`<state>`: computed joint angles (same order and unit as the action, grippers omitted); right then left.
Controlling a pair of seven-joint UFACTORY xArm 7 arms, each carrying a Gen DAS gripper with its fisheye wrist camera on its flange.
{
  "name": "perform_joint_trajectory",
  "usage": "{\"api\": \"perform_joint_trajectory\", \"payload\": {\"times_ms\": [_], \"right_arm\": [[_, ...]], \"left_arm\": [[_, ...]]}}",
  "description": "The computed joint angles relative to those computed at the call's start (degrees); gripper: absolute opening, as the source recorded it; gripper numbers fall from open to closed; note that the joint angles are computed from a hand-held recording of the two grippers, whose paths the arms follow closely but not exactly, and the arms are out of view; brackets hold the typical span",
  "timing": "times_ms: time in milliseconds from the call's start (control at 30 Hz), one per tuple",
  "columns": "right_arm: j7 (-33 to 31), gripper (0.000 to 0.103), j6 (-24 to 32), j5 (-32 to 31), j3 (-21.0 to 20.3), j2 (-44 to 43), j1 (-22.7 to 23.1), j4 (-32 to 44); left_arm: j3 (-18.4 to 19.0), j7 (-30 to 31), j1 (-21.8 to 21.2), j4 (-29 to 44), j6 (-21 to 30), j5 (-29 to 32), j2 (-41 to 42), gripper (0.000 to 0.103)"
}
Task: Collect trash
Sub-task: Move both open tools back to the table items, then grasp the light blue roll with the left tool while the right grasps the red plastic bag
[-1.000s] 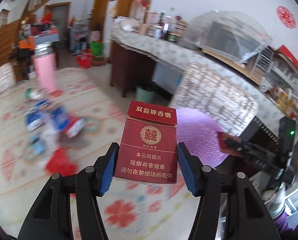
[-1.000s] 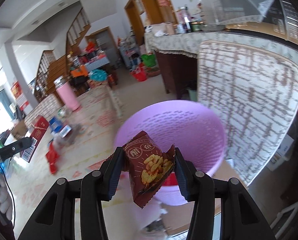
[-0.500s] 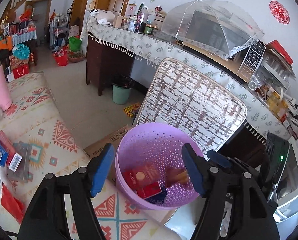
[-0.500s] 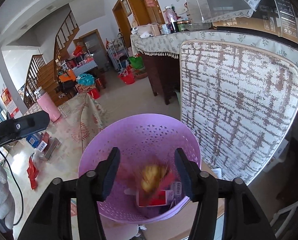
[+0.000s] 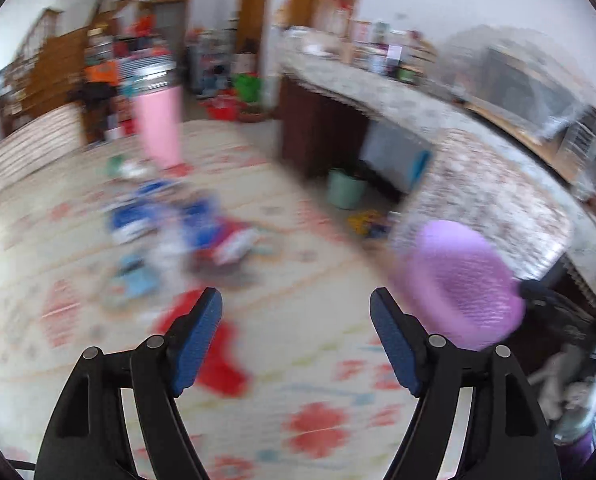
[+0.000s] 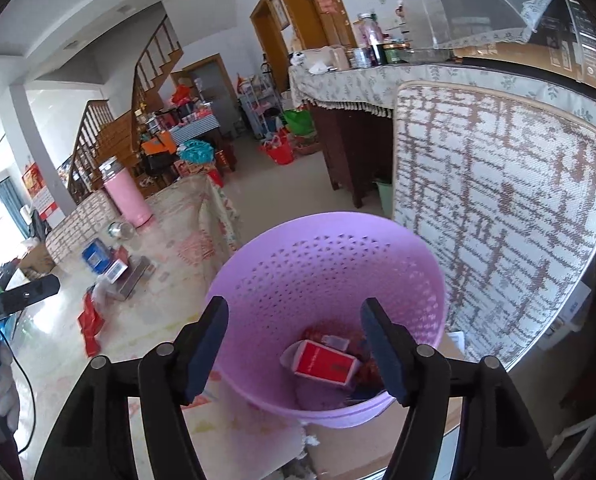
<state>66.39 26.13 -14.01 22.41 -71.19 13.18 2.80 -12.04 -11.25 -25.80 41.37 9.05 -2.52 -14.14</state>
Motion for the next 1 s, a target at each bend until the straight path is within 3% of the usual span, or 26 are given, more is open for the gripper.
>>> {"api": "perform_joint_trajectory", "payload": {"times_ms": [167, 233, 333, 367, 433, 500, 700, 867, 933, 967, 1000], "right_arm": [[2.38, 0.074, -2.44, -0.25, 3.32, 5.4, 0.03, 2.8], [3.41, 0.074, -3.36, -0.52, 4.55, 7.69, -0.13, 3.99], [4.4, 0.074, -4.24, -1.12, 5.78, 10.65, -0.35, 5.53], [4.73, 0.074, -4.58, -1.36, 6.23, 11.76, -0.54, 6.15], [5.13, 0.074, -5.3, -1.82, 6.58, 13.41, -0.9, 6.99], [5.75, 0.074, -5.9, -2.23, 7.22, 15.03, -1.38, 7.92], [6.87, 0.074, -7.61, -3.46, 8.16, 19.31, -2.7, 9.79], [7.16, 0.074, -9.62, -4.56, 8.94, 22.92, -3.95, 11.2], [7.36, 0.074, -10.96, -4.92, 9.39, 24.8, -4.67, 11.97], [7.39, 0.074, -11.82, -5.13, 9.63, 25.9, -5.07, 12.43], [7.47, 0.074, -12.35, -5.33, 9.97, 26.69, -5.46, 12.87]], "left_arm": [[-1.69, -9.26, 12.02, -1.92, -0.62, 8.9, 0.25, 0.075], [0.36, -9.4, 12.6, -1.02, -0.42, 8.62, 2.0, 0.075], [7.01, -1.27, 7.4, 1.43, 0.04, -2.1, 5.57, 0.074], [8.81, 2.33, 5.87, 3.09, 0.67, -7.16, 7.45, 0.069], [9.11, 6.62, 5.81, 6.01, 2.63, -13.23, 10.4, 0.054], [8.3, 9.97, 6.53, 8.38, 3.8, -17.73, 12.85, 0.051], [5.6, 1.26, 9.15, 14.66, 5.03, -7.75, 20.35, 0.051], [4.2, 0.08, 9.82, 16.29, 5.75, -5.7, 22.76, 0.051], [4.86, -2.37, 8.99, 15.51, 5.35, -2.06, 22.2, 0.038], [4.76, -2.66, 9.02, 15.14, 5.89, -1.43, 21.7, 0.024], [4.78, -3.06, 9.07, 14.27, 6.04, -0.76, 20.74, 0.025]]}}
